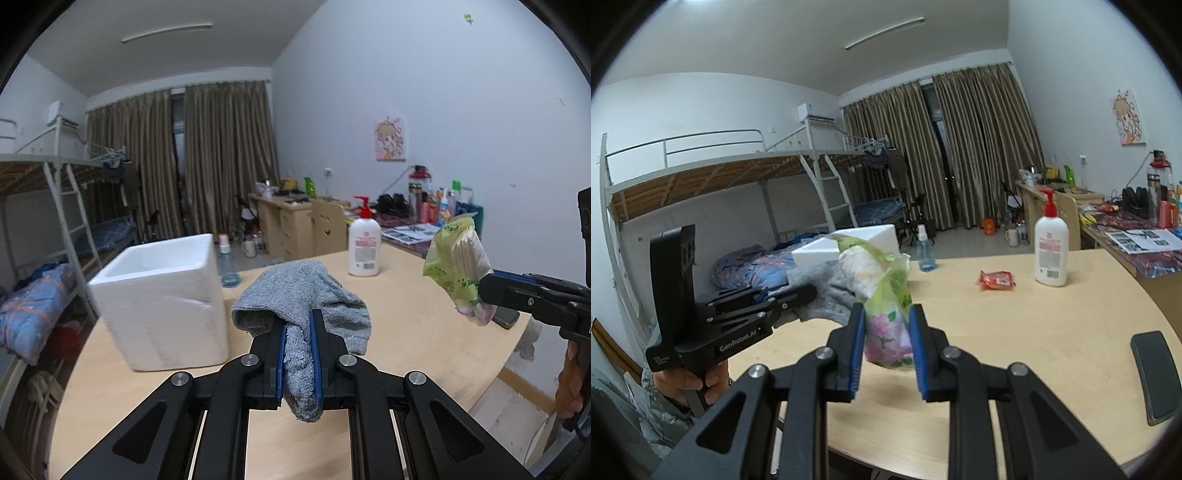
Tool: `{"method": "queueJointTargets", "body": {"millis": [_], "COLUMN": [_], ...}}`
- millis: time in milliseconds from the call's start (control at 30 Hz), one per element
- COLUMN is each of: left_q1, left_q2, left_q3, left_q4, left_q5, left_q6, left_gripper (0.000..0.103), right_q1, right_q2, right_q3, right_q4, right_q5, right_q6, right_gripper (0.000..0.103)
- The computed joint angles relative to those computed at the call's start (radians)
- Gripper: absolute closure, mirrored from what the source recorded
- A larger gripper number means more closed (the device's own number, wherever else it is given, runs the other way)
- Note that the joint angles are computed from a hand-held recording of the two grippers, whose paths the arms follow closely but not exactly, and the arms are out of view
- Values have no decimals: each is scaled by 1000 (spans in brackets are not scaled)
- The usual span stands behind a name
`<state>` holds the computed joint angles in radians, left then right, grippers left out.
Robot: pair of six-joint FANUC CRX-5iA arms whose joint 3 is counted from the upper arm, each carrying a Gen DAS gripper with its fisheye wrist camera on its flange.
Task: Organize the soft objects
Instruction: 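Carry the sock and packet over the white foam box with both grippers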
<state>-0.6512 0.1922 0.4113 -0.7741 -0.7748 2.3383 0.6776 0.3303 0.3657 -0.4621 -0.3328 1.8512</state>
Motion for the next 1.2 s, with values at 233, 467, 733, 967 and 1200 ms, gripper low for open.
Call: {"method": "queueJointTargets", "body": {"millis": [233, 467, 733, 967, 1200], "left_q1": [-42, -64, -48, 4, 56], "left_q2": [-83, -161, -205, -206, -195], "left_q3": [-75, -148, -185, -175, -157], "left_q4": [-135, -224, -251, -221, -188], "left_q5": [-58, -122, -147, -134, -117], "left_q6": [133, 227, 263, 246, 222], "left_gripper": [91, 91, 91, 91, 91], "right_q1": [29, 46, 64, 75, 73], "right_q2": [21, 57, 124, 186, 270], "right_q3": [49, 120, 230, 337, 475], "right_q4": [-39, -78, -88, -73, -38], "right_q5": [-38, -79, -152, -214, -293], "right_q6": [69, 127, 153, 150, 105], "right_gripper": [75, 75, 75, 75, 75]}}
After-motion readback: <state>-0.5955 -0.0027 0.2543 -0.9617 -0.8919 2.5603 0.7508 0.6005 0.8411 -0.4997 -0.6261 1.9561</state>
